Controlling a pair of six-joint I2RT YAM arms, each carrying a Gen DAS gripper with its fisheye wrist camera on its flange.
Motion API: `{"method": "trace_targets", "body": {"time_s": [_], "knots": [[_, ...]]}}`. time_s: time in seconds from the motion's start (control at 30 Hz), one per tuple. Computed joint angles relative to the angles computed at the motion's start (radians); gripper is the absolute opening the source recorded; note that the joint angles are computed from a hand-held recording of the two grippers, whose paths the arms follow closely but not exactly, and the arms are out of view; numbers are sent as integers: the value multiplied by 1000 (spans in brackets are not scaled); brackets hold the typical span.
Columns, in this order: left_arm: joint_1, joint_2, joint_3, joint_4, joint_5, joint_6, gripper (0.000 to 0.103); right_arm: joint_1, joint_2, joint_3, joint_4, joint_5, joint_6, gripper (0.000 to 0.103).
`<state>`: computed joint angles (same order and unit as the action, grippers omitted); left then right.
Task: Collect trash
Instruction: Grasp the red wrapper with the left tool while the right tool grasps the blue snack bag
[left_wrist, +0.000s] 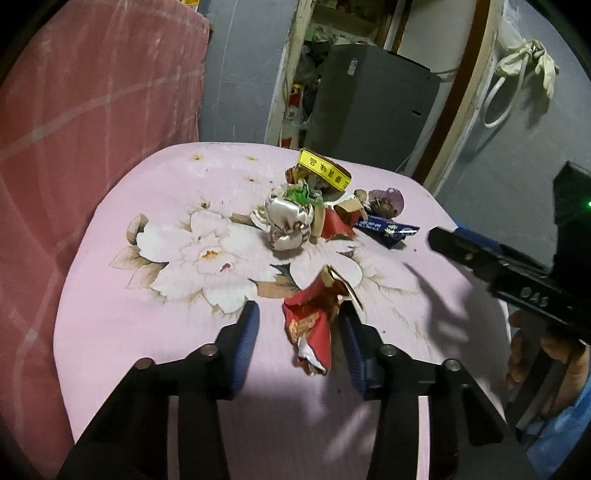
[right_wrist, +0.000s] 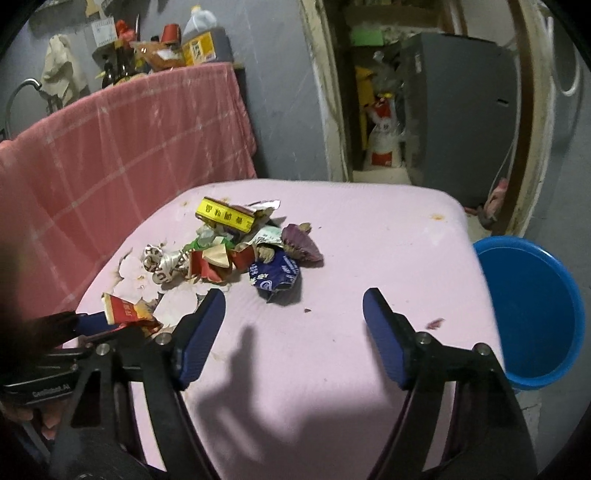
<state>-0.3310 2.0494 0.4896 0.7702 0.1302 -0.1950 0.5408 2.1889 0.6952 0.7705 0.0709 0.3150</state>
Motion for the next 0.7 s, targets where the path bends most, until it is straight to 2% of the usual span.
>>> {"method": "trace_targets", "body": {"time_s": [0.17,0.37,0.6,0.7], "knots": [[33,-1,21,-29,39,-2,24,-14,45,117,-124,-29,-2,70],[51,-1,31,-44,64,-8,23,-25,102,238,-234,-71,-20,58],[63,3,40,-52,86,-29,23,-24,131,312,-306,-87,-53,39],[69,-3,36,-54,100,-40,23,-18,124,303,-303,-76,-61,39]]}}
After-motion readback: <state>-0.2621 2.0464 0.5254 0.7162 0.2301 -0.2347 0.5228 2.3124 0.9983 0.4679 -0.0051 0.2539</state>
